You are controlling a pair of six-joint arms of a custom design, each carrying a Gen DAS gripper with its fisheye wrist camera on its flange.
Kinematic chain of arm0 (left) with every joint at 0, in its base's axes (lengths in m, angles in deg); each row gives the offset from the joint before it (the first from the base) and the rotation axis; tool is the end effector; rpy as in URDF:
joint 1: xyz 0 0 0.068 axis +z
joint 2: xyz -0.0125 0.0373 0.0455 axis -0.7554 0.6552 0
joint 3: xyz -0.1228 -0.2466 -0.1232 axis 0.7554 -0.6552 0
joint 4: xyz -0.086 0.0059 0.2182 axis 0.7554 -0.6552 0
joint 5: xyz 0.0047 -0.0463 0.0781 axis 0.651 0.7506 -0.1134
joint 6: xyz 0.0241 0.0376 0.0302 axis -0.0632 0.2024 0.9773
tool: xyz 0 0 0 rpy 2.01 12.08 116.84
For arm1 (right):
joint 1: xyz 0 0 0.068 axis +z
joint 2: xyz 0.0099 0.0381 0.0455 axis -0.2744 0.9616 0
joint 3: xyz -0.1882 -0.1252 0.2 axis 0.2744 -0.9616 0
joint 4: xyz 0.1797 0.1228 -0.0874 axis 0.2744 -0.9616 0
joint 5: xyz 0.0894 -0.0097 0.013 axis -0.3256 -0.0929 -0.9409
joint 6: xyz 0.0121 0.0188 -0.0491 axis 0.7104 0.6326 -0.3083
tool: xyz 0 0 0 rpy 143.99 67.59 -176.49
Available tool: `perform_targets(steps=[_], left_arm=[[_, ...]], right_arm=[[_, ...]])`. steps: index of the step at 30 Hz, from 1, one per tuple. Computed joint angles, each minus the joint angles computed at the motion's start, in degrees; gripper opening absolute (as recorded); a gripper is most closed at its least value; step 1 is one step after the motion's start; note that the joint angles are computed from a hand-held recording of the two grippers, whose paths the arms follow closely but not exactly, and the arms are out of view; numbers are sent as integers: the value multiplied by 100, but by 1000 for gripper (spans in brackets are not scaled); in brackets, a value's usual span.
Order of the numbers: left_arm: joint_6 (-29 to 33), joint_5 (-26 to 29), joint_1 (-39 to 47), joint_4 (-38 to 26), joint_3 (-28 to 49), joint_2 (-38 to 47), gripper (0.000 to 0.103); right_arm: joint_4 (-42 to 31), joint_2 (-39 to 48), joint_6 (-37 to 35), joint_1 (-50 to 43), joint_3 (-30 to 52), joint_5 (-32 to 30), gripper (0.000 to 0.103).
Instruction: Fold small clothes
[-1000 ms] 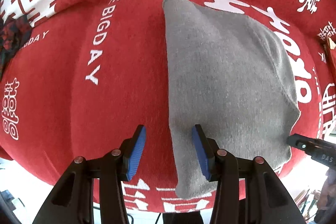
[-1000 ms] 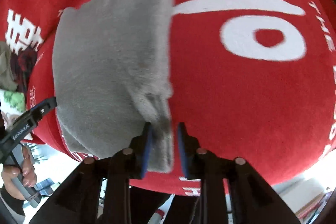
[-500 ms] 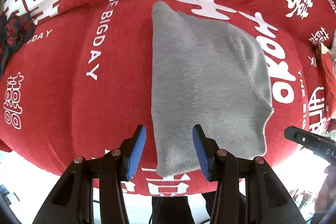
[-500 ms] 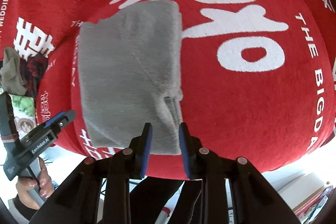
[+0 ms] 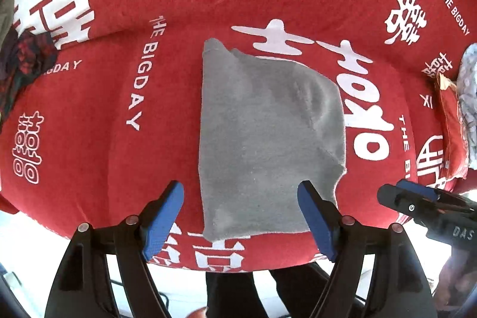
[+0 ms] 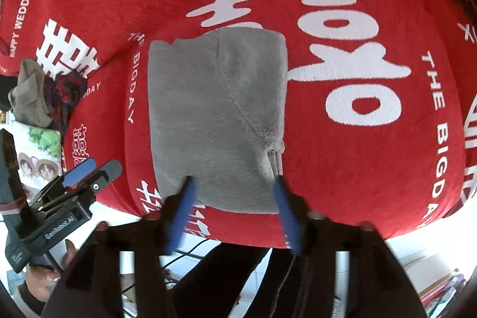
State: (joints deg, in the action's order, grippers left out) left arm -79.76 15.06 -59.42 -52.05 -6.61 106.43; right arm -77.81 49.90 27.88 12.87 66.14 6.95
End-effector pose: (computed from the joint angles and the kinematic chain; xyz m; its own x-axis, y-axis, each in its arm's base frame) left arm 0.2104 -0.0414 0.2583 -0.9913 -0.0431 -0.1246 -0.0292 0.9934 -0.1110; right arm 0.2341 0.1410 0.2741 -0.9983 0.0448 0.0360 0.0542 0.9422 0.3306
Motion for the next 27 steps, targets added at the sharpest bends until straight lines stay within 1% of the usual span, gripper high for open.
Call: perform_targets(steps=[1, 3, 4, 5, 7, 9, 10, 14, 16, 18, 21, 23, 27], left_arm=[[-27, -131, -87, -83, 70, 9, 103], [-133, -481, -351, -220, 211, 31, 103], [-249, -680, -471, -310, 301, 68, 103], [-293, -758, -508, -351, 356, 89, 103], [-407, -830, -552, -463, 495, 96, 103], [-556, -1018, -587, -616, 679, 137, 103], [-589, -1051, -599, -644, 729, 112, 103], [-630, -689, -296, -847, 1011, 55, 103], [-692, -838, -326, -1017, 1157, 110, 103], [-767, -1156, -458, -1192, 1296, 147, 103], [-862, -1384, -601, -1345, 1445, 143, 103], [-953, -1401, -656, -1466, 1544, 176, 103], [-1222, -1231, -696, -1715, 1710, 275, 103]], right_arm=[[-46, -5, -19, 23, 58, 48, 79], [-264, 69, -92, 99, 279, 208, 80], [-468, 144, -121, 167, 449, 379, 82], [-577, 184, -147, 208, 547, 482, 85], [-705, 213, -232, 264, 697, 629, 85], [-826, 224, -273, 325, 849, 830, 85], [-872, 215, -280, 333, 908, 903, 85], [-1091, 203, -290, 244, 1191, 995, 85], [-1257, 266, -356, 193, 1377, 951, 85], [-1408, 336, -399, 189, 1524, 977, 85], [-1583, 427, -504, 184, 1720, 1014, 85], [-1665, 466, -555, 172, 1830, 1059, 85], [-1783, 540, -640, 165, 2034, 1227, 85]])
